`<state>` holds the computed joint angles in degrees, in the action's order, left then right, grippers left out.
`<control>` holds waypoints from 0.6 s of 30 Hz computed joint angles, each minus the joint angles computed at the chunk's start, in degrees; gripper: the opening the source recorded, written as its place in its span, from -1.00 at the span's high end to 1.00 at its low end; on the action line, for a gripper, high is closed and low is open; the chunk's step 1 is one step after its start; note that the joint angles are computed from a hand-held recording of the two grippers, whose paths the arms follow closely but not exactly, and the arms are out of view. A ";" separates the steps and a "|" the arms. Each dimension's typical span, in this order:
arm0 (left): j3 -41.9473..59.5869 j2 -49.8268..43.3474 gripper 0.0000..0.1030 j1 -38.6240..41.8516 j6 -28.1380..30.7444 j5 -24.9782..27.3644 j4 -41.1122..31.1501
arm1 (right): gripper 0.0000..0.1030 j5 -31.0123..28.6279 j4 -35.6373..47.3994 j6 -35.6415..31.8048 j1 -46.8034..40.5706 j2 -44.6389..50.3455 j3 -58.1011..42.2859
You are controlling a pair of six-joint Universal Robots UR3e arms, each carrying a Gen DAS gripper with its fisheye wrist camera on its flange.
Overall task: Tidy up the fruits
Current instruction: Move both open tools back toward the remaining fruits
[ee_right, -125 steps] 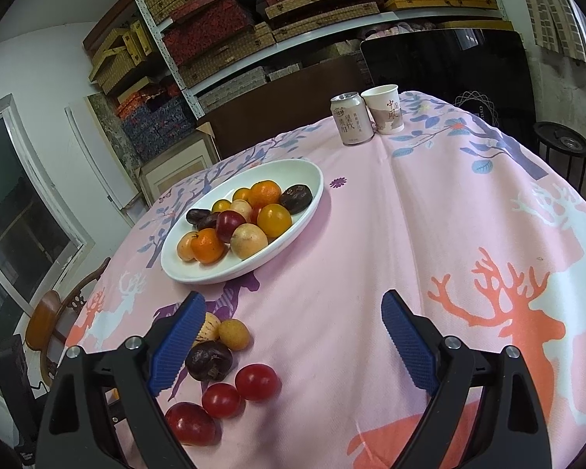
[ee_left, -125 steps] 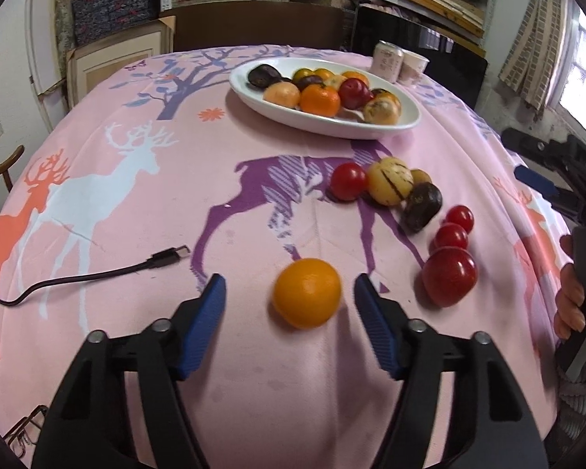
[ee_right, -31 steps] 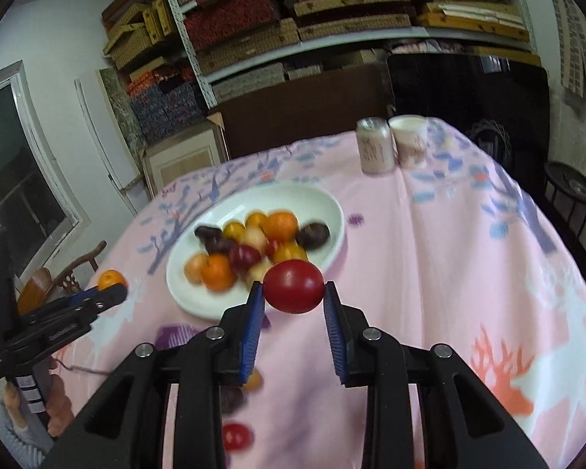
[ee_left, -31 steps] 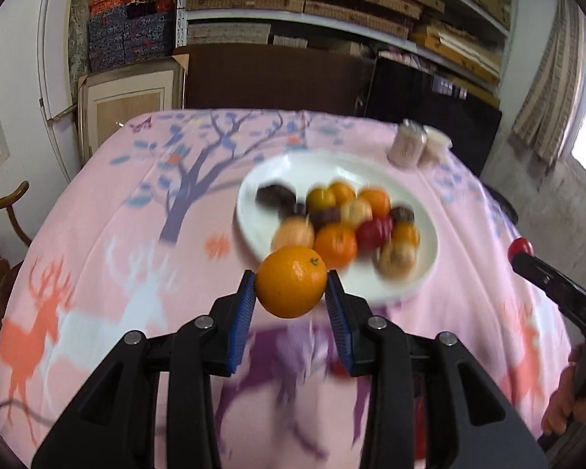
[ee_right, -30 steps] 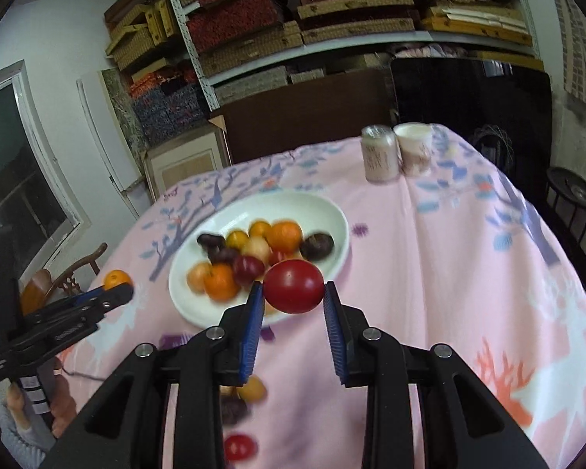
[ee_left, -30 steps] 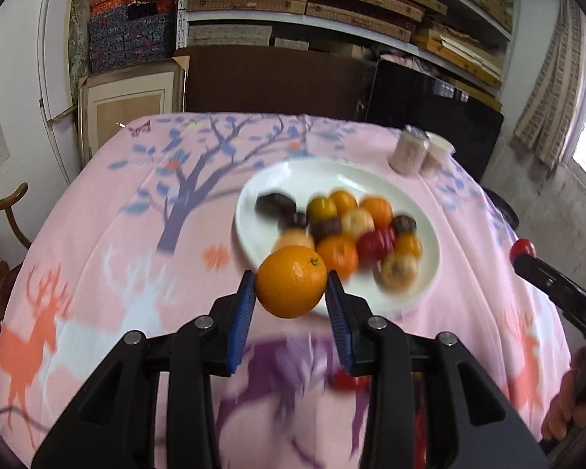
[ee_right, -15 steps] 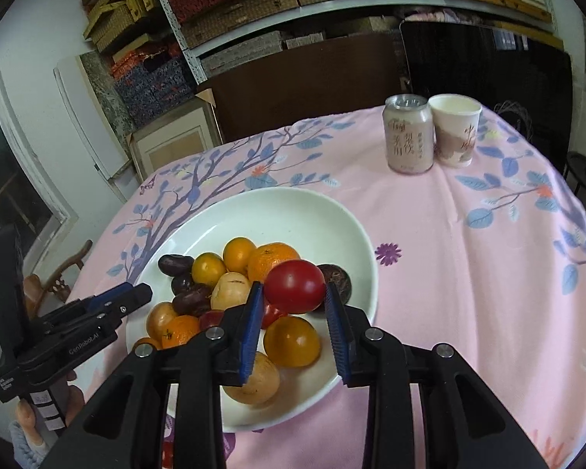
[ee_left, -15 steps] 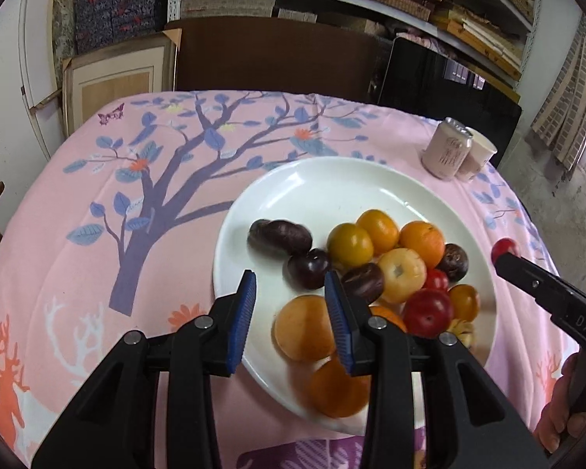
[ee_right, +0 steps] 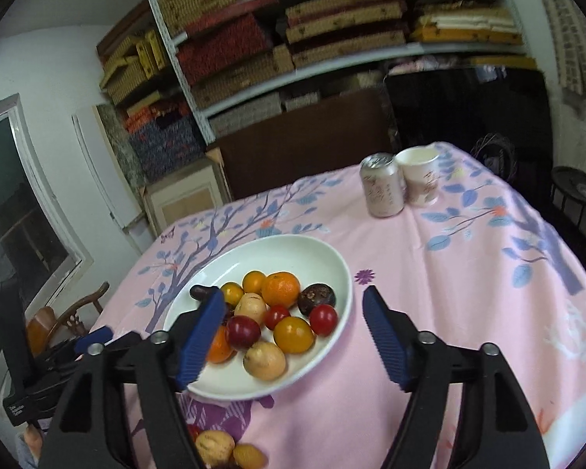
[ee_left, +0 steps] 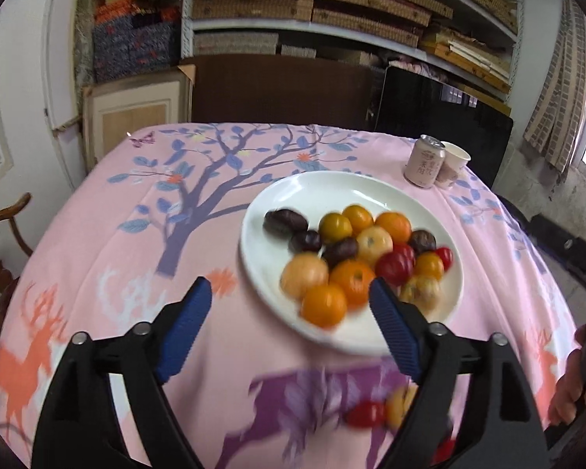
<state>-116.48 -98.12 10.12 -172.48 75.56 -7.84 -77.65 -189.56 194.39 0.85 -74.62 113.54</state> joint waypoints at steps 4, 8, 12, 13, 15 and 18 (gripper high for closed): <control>-13.84 8.19 -0.71 2.89 1.81 -0.66 4.42 | -0.76 -1.23 -11.86 1.89 -0.85 -5.59 15.11; -22.03 12.74 -0.71 4.21 3.27 -1.50 4.91 | -0.82 0.08 -17.87 3.85 -3.80 -8.27 25.11; -23.55 11.83 -0.73 1.27 3.98 1.74 7.45 | -0.83 4.32 -19.73 5.34 -8.06 -9.66 28.90; -23.16 11.02 -0.75 0.51 3.68 2.60 7.91 | -0.83 4.74 -19.53 5.66 -8.30 -9.29 28.83; -21.96 8.61 -0.77 -1.17 3.06 4.99 8.64 | -0.83 6.05 -18.77 6.23 -9.13 -8.78 28.66; -20.17 6.60 -0.77 -2.17 3.37 5.71 7.57 | -0.84 9.31 -17.53 6.34 -10.72 -8.75 28.71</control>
